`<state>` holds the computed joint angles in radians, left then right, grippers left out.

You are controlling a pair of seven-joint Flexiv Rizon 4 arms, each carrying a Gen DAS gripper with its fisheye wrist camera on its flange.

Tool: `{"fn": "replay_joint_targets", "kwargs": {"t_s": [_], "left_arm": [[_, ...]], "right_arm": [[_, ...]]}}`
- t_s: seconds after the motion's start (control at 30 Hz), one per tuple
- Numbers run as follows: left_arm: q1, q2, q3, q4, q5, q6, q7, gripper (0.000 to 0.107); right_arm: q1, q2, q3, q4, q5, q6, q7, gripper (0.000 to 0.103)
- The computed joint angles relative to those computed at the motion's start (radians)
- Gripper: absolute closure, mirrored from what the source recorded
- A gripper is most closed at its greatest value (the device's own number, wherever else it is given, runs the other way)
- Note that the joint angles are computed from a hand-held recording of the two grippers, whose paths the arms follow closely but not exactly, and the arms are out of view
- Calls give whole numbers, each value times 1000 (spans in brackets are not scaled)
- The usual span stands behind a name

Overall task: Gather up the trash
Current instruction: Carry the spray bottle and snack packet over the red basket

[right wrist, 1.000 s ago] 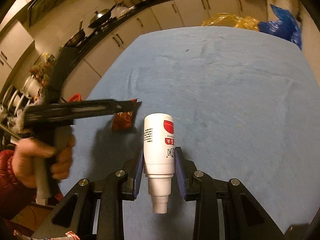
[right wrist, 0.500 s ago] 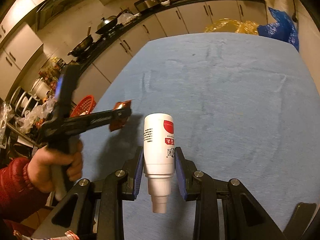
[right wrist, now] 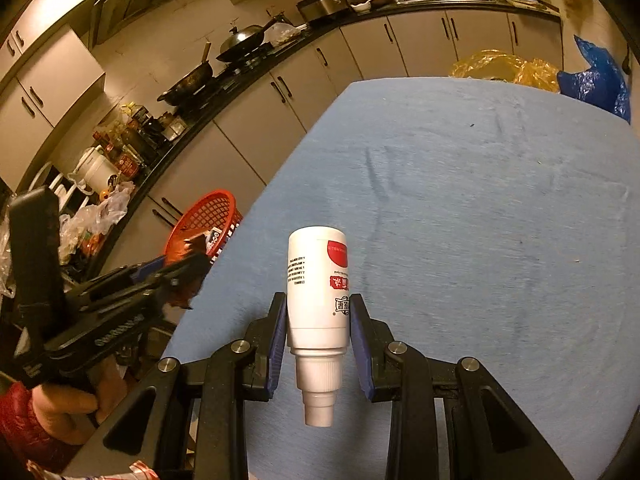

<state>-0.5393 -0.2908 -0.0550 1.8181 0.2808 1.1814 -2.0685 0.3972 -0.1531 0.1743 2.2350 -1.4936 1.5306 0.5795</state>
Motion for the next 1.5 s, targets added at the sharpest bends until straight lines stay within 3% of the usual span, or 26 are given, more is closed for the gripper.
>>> {"fn": "replay_joint_targets", "kwargs": {"t_s": [0.33,0.73,1.2,1.37,1.5], "left_arm": [[55,76,-9,89,-32,66,62,76],[93,133,9,116,11,82,11,76],[186,195,18,152,64,80,-68,76],[229,191,20,171,20,105,-40,76],[274,179,21,214,-91,161,34,76]], "right_arm": [[74,-24,7,-45,84,-69,-46,71],[132,-92,-20,-144,147,-57,-170,71],[249,-242,-47,-334,474,-44,-545,71],[255,-321,7,-446,646,-104,-742,71],[262,-384,37,-546,754,-154,-863,71]]}}
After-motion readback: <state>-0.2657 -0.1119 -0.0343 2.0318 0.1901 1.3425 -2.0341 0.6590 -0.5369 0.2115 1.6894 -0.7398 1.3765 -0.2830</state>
